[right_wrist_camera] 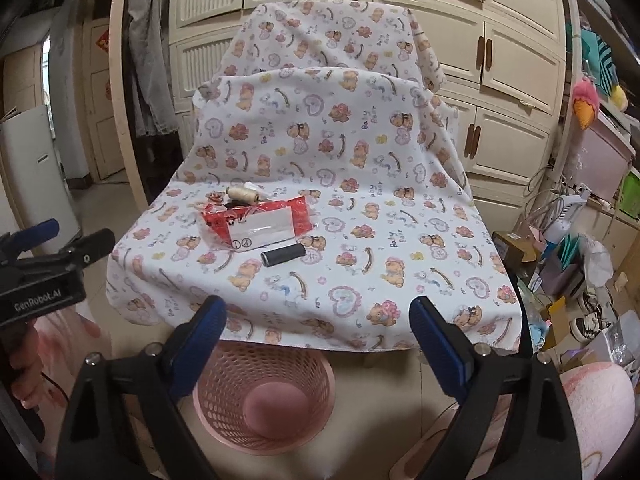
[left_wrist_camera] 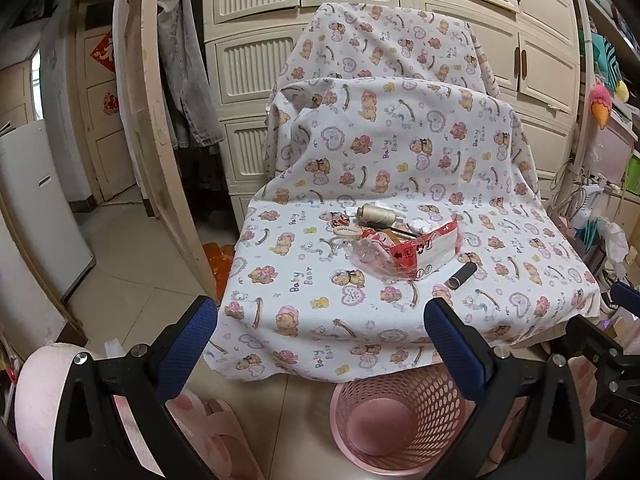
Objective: Collect trash
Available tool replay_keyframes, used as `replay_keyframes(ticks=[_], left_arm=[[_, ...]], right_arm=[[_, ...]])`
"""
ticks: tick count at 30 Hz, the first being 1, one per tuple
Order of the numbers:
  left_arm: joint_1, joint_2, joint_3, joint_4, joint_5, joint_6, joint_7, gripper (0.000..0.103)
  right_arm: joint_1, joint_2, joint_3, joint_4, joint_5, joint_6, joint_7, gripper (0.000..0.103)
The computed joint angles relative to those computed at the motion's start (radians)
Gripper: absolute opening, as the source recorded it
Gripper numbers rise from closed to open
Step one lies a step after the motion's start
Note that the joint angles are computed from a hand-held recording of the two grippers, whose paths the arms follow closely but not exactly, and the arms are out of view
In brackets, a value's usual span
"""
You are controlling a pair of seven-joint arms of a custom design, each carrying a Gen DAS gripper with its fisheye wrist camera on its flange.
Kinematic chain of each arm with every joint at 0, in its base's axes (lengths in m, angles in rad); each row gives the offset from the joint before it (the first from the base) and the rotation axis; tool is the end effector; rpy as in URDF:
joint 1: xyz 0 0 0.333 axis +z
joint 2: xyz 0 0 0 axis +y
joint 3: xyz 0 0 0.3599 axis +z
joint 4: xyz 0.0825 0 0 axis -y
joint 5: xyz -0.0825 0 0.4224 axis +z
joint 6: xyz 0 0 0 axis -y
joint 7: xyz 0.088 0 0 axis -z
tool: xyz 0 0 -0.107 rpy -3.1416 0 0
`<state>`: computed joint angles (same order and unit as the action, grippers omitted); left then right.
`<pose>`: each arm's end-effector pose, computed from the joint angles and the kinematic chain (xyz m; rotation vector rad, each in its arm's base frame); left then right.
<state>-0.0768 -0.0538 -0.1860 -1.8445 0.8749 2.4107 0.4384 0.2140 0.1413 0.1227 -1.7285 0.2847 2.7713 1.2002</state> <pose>0.6066 -0.1616 0.6508 -1.8649 1.2647 -0.6127 0.6648 0.2134 0.6335 -1.9563 1.1850 -0.5938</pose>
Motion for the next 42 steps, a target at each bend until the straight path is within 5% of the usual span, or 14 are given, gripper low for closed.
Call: replay_keyframes(ticks=[15,42], left_arm=[[-0.002,0.002,0.001,0.004,0.002,-0.005,0.001,0.102],[-0.001,0.004,0.003,0.006,0.005,-0.009,-0.004,0.102]], right_arm=[[-0.009,0.0,0.013,0.005,0.06,-0.033,-0.025,0.092],[0.015,0.004,-0.012,0.001,-0.097,-0.015,0.069,0.103]])
